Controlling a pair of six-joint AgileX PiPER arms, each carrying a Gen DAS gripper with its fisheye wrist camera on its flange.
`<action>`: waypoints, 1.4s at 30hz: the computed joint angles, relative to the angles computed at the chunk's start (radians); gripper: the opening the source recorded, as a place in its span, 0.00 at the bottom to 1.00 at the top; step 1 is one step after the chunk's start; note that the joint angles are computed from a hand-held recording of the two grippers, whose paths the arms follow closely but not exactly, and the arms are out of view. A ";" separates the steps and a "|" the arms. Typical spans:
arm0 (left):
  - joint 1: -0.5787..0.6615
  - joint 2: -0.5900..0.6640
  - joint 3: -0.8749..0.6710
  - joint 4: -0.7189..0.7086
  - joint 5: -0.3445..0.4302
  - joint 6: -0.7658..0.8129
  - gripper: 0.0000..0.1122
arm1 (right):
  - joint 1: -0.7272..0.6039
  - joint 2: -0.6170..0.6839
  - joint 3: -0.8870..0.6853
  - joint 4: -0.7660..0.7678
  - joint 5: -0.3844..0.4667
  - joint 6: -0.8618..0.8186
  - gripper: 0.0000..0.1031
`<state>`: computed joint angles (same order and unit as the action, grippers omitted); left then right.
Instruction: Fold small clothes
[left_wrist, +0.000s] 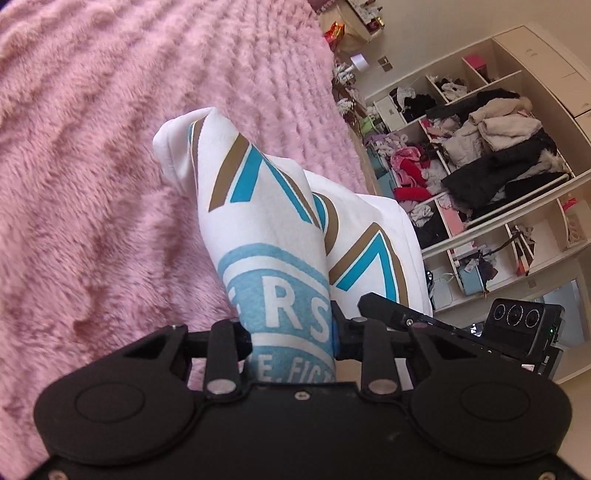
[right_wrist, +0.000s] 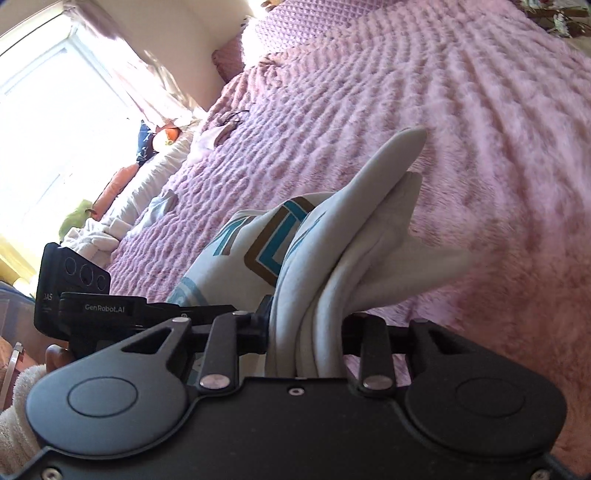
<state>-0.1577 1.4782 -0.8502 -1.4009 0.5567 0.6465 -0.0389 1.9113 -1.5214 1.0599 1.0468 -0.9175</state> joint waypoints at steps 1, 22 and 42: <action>0.043 -0.045 0.015 0.045 0.018 -0.033 0.25 | 0.032 0.009 -0.032 0.000 -0.002 0.018 0.28; 1.116 0.371 0.087 0.164 0.516 0.411 0.48 | 0.455 0.634 -0.600 -0.002 -0.191 0.299 0.42; 1.255 0.089 0.421 0.334 0.600 0.423 0.13 | 0.349 0.290 -0.012 0.114 -0.067 0.080 0.20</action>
<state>1.0971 1.5669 -0.4289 -1.0664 1.1567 1.0691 0.3103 2.2016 -1.5338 1.1741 0.9799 -0.8378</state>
